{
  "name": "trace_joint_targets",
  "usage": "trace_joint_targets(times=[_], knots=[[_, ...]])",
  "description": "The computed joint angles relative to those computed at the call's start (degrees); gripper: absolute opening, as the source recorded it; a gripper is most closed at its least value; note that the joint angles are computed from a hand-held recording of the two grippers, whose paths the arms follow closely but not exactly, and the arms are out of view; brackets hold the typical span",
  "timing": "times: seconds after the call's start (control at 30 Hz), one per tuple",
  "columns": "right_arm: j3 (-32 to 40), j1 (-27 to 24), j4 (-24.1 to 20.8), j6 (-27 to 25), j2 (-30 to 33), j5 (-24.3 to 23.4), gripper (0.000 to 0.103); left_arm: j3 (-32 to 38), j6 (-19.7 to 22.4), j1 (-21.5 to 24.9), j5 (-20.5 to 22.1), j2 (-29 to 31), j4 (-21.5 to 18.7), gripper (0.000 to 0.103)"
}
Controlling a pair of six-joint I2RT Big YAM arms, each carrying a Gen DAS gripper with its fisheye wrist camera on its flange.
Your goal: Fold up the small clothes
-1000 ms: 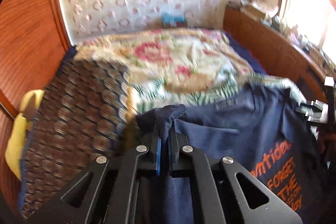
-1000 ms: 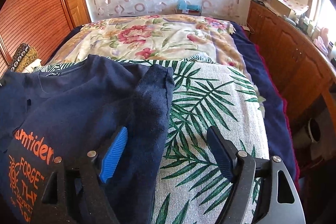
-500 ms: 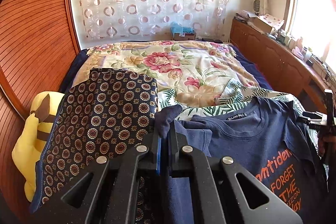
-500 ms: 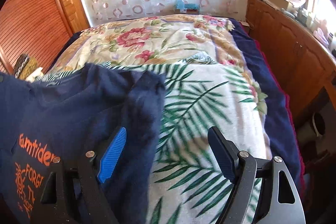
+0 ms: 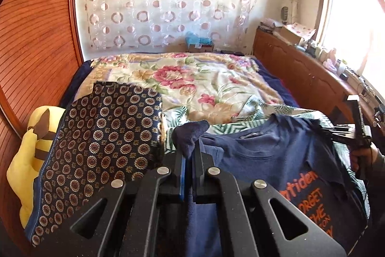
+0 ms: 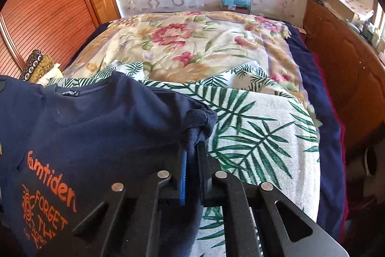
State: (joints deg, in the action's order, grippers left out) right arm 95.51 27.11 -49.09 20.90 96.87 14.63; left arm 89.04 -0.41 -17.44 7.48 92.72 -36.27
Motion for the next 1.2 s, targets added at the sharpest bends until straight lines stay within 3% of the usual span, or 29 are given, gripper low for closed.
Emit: trace_joint_targets(times=[0.07, 0.4, 0.8, 0.97, 1.07, 1.2], knots=[[-0.21, 0.46, 0.63, -0.80, -0.57, 1.04, 0.006, -1.66, -0.52, -0.10, 0.58, -1.90, 0.98, 0.005], [-12.95, 6.80, 13.16, -2.20, -13.36, 9.59, 0.005, -10.07, -0.55, 0.08, 1.27, -10.51, 4.67, 0.005], [-18.85, 15.78, 11.37, 1.04, -18.88, 19.03, 0.005, -24.77, -0.89, 0.23, 4.87, -22.83, 9.53, 0.004], [-23.44, 20.85, 13.55, 2.60, -21.91, 25.54, 0.005, -30.60, -1.12, 0.74, 5.04, -27.99, 11.17, 0.005], [-27.08, 23.50, 15.43, 5.54, -23.51, 29.68, 0.005, -34.18, -1.31, 1.48, 5.33, -31.19, 11.56, 0.005], [-29.88, 26.26, 14.17, 10.11, -24.90, 31.64, 0.005, -37.71, -1.39, 1.87, 5.13, -35.79, 11.60, 0.005]])
